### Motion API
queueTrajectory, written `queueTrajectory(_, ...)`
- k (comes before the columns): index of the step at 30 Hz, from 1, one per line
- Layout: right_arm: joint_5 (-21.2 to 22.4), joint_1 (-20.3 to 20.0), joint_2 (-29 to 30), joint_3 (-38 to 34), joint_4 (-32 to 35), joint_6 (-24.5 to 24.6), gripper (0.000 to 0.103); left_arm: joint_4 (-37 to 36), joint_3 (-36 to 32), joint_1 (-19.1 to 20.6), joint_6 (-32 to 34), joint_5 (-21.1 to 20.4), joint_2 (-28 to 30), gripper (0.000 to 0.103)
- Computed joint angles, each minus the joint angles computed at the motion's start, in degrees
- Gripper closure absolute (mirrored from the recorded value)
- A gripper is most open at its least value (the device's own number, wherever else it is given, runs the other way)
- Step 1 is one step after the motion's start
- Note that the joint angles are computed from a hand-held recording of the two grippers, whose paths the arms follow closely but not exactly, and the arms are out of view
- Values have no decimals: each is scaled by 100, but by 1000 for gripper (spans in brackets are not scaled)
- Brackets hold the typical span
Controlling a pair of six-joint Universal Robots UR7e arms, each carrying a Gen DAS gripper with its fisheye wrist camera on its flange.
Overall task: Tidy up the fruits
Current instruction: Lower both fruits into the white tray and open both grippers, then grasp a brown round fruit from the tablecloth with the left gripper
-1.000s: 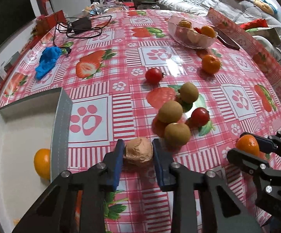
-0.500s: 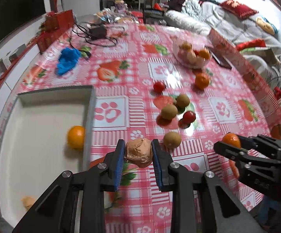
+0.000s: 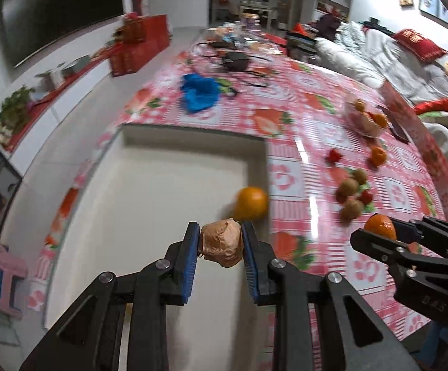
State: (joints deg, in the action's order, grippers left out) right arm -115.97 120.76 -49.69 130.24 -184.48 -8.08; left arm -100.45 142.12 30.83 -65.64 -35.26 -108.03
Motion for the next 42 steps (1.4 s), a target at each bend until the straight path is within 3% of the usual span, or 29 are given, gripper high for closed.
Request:
queueTrajectory(7, 356, 423, 657, -650, 470, 97, 64, 1278, -51, 142, -826, 82, -797, 73)
queueTrajectory(12, 633, 473, 1009, -993, 809, 218, 64, 1445, 28, 303, -867, 1, -1040, 73)
queueTrajectory(17, 625, 541, 1215, -1189, 965, 270, 63, 1487, 131, 321, -871, 13, -1139, 70)
queueTrajectory(18, 633, 546, 1217, -1205, 972, 272, 57, 1470, 137, 337, -829, 15, -1163, 69)
queueTrajectory(21, 524, 586, 1205, -1225, 933, 249, 44, 1520, 137, 331, -855, 31, -1180, 56)
queueTrajectory(23, 460, 611, 1186, -1246, 956, 248, 44, 1694, 107, 276, -1001, 77, -1169, 36)
queueTrajectory(26, 410, 615, 1133, -1246, 993, 283, 44, 1864, 60, 140, -1193, 118, -1116, 25)
queueTrajectory(29, 381, 592, 1043, -1194, 977, 315, 44, 1765, 10, 107, -1069, 80, -1014, 24)
queueTrajectory(31, 351, 563, 955, -1139, 958, 322, 27, 1695, -31, 50, -998, 61, -893, 24)
queueTrajectory(32, 333, 560, 924, -1115, 911, 322, 12, 1657, -49, 12, -961, 63, -828, 24)
queueTrajectory(42, -156, 162, 208, -554, 400, 204, 11, 39, -76, -223, 162, -74, 93, 24)
